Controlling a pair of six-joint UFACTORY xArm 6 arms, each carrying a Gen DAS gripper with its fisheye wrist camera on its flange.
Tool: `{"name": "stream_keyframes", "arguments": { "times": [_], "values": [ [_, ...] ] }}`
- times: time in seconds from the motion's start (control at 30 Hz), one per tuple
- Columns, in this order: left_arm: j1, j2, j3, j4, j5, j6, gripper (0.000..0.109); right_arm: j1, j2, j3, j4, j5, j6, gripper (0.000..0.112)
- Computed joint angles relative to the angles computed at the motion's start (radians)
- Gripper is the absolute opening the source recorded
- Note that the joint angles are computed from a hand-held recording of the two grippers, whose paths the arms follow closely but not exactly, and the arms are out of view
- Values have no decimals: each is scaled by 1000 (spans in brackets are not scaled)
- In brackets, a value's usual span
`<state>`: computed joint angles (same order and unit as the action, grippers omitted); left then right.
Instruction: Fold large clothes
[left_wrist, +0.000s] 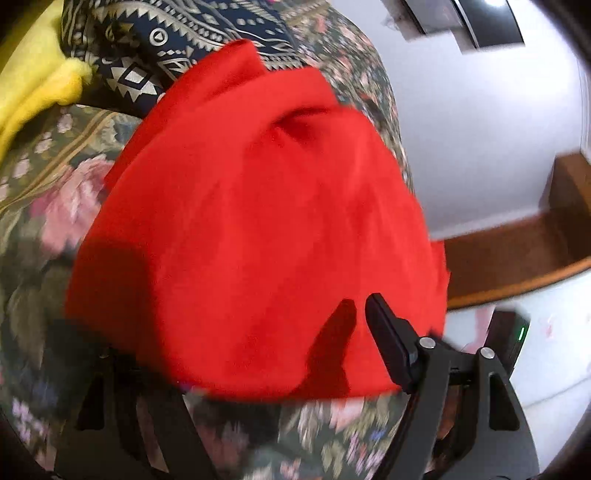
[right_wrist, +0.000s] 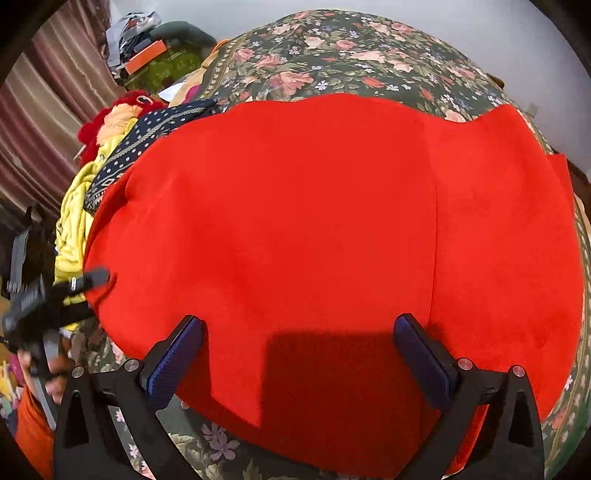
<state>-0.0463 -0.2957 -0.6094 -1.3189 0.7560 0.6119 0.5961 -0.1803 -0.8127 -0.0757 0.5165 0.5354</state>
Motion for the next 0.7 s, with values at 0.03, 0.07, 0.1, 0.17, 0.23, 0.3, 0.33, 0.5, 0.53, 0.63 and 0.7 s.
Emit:
{"name": "stream_keyframes", "arguments": {
  "times": [0.03, 0.07, 0.1, 0.17, 0.23, 0.3, 0.33, 0.5, 0.53, 0.63, 0.7],
  "values": [
    [-6, 22, -14, -23, -17, 5, 69, 0, 1, -2, -6, 2, 1, 103],
    [-12, 50, -32, -38, -41, 6, 61, -2, 1, -2, -9, 4, 1, 103],
    [-22, 81, -54, -49, -66, 0, 52, -2, 1, -2, -7, 4, 1, 103],
    [-20, 124, -80, -99, -82, 3, 43, -5, -3, 2, 1, 0, -4, 103],
    [-33, 142, -95, -131, -121, 2, 34, -4, -7, 1, 6, 6, 2, 103],
    [-58, 122, -87, -133, -184, -9, 19, 2, -9, -10, -9, 29, 27, 103],
    [-74, 101, -79, -149, -220, -4, 16, 6, -9, -17, -19, 44, 42, 103],
    [-145, -82, -27, -134, -371, 10, 12, 23, -28, -31, 57, 64, 31, 103],
    [-161, -129, -13, -95, -403, -6, 12, 26, -29, -37, 75, 63, 27, 103],
    [-191, -250, 39, 9, -481, -44, 12, 44, -16, -78, 104, 41, 25, 103],
    [-190, -331, 80, 95, -507, -98, 12, 62, 17, -126, 87, 30, 36, 103]
  ]
}}
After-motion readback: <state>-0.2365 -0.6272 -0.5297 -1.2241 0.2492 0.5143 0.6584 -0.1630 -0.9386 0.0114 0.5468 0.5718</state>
